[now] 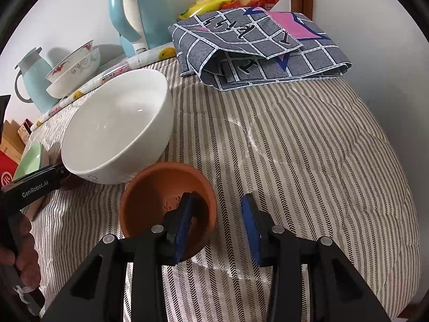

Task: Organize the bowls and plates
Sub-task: 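Close the left gripper on one brown bowl rim while the right closes on another, then lift both brown bowls while the right gripper carries its bowl over the white bowl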

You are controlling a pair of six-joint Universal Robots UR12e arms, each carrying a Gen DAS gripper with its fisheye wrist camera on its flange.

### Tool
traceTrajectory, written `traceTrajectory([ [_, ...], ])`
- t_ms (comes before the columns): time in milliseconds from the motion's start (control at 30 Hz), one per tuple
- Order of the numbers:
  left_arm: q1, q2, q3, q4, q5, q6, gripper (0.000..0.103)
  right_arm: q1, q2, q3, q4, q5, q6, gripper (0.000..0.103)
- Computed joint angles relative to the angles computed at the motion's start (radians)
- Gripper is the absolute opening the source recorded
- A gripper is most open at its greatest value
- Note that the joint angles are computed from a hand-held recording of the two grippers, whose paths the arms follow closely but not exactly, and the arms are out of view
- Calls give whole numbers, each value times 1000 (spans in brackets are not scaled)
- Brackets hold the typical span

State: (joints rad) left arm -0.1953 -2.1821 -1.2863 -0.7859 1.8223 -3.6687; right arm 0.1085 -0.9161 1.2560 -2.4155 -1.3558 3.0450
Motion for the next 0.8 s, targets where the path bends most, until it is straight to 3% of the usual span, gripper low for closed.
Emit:
traceTrajectory([
  [167, 1, 1, -3, 7, -1, 1, 49, 1, -1, 8, -21, -5, 4, 38],
  [267, 2, 1, -7, 21, -15, 10, 39, 1, 0, 7, -22, -4, 6, 37],
  [333, 3, 1, -6, 25, -29, 14, 26, 0, 0, 5, -13, 14, 2, 24],
  [400, 1, 0, -2, 18, -25, 11, 25, -2, 1, -1, 6, 36, 3, 15],
  [533, 0, 5, -9, 30, -17, 11, 13, 5, -1, -4, 8, 11, -2, 12],
  [800, -6, 16, -20, 61, -15, 36, 9, 7, -17, 14, -23, 8, 7, 8],
])
